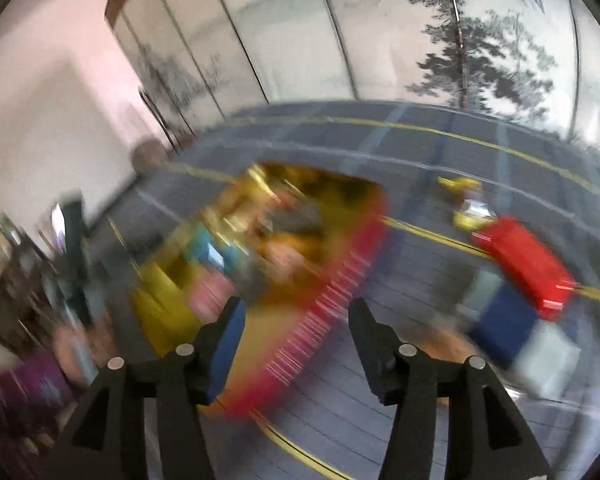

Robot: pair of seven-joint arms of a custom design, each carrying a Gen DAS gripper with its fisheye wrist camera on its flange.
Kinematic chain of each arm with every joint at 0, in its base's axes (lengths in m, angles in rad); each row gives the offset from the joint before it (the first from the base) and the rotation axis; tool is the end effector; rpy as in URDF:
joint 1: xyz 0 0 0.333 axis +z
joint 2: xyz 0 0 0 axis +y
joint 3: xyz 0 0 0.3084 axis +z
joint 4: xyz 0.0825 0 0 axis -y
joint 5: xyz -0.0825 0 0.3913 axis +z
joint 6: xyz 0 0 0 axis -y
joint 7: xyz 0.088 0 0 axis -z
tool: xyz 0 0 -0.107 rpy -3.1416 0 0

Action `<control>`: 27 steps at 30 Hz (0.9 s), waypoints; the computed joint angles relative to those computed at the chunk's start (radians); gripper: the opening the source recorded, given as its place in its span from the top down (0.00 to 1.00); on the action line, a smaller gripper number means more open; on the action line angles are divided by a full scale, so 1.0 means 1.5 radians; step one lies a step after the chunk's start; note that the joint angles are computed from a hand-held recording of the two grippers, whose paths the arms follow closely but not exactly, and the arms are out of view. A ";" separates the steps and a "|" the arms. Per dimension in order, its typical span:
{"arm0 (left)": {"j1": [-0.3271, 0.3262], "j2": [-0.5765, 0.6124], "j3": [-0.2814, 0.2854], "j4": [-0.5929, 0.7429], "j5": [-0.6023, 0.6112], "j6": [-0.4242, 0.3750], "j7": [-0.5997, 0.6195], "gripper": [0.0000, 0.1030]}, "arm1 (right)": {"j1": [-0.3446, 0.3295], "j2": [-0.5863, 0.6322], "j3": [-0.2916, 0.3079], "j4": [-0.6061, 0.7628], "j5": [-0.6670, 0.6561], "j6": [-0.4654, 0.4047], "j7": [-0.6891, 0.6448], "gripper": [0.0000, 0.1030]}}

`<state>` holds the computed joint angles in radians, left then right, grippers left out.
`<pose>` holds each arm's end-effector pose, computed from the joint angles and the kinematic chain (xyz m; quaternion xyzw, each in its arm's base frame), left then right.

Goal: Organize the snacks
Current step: 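Grasp the clear bag of orange peanuts with the right gripper and lift it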

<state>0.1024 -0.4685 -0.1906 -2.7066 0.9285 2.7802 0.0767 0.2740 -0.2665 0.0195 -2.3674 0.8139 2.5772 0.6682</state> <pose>0.4091 -0.0696 0.4015 -0.8212 0.4324 -0.2192 0.3010 0.4843 0.1337 0.4662 -0.8262 0.4363 -0.0622 0.3508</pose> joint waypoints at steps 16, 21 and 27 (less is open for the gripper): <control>-0.015 0.010 -0.004 0.016 0.007 -0.039 0.003 0.17 | -0.079 0.103 0.015 0.072 -0.346 -0.039 0.104 0.47; -0.018 0.013 -0.003 0.018 0.005 -0.042 0.003 0.16 | -0.074 0.122 0.010 0.088 -0.365 -0.051 0.106 0.45; -0.019 0.014 -0.001 0.019 0.007 -0.043 0.004 0.16 | -0.075 0.081 0.016 0.038 -0.403 -0.015 0.149 0.63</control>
